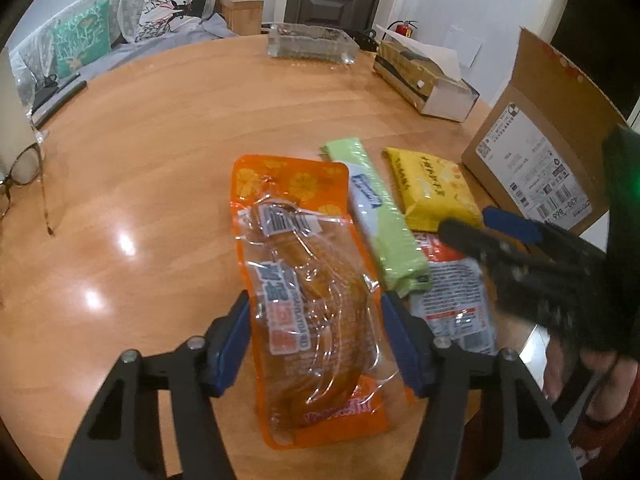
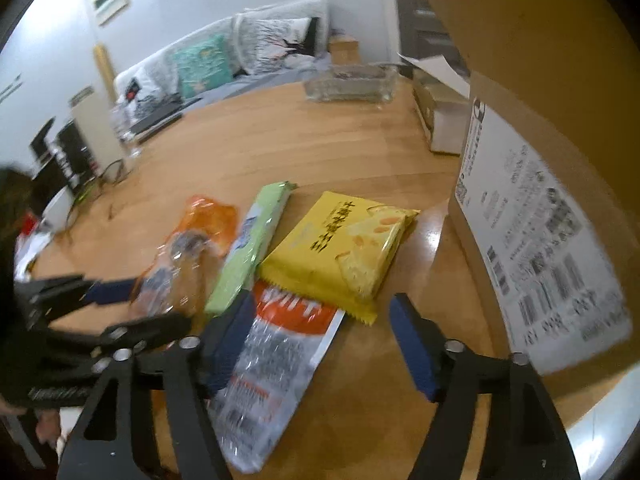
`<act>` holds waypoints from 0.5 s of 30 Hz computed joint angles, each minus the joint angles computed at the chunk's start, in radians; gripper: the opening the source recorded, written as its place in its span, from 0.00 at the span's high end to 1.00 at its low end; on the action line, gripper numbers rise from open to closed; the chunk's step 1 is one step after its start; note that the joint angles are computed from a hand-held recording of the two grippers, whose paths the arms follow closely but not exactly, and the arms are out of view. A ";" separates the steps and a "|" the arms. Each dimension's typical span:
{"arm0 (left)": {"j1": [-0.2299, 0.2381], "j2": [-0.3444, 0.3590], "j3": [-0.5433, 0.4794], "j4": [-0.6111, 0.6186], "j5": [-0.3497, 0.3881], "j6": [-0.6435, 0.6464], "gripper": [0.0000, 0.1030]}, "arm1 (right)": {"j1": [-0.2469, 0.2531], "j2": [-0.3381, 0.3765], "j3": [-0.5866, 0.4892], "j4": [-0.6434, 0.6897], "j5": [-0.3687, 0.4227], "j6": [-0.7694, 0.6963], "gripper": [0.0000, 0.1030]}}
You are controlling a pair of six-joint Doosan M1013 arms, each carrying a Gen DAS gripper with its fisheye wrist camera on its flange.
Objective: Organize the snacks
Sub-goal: 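Grasp the orange sausage bag with the left tool while the right tool grasps the yellow cheese cracker pack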
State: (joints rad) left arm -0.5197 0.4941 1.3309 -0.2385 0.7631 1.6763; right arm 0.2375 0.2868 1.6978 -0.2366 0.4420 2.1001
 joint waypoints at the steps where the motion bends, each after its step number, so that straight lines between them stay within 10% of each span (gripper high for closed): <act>1: 0.005 -0.003 0.005 -0.009 -0.004 0.015 0.42 | -0.001 0.010 -0.013 -0.006 0.010 0.020 0.33; 15: 0.052 0.008 -0.013 -0.057 -0.037 0.074 0.45 | -0.018 0.123 -0.184 0.011 0.135 -0.001 0.32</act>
State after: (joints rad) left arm -0.4682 0.5023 1.3175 -0.2959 0.7265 1.7500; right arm 0.2195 0.4095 1.5143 -0.2256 0.5765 2.0995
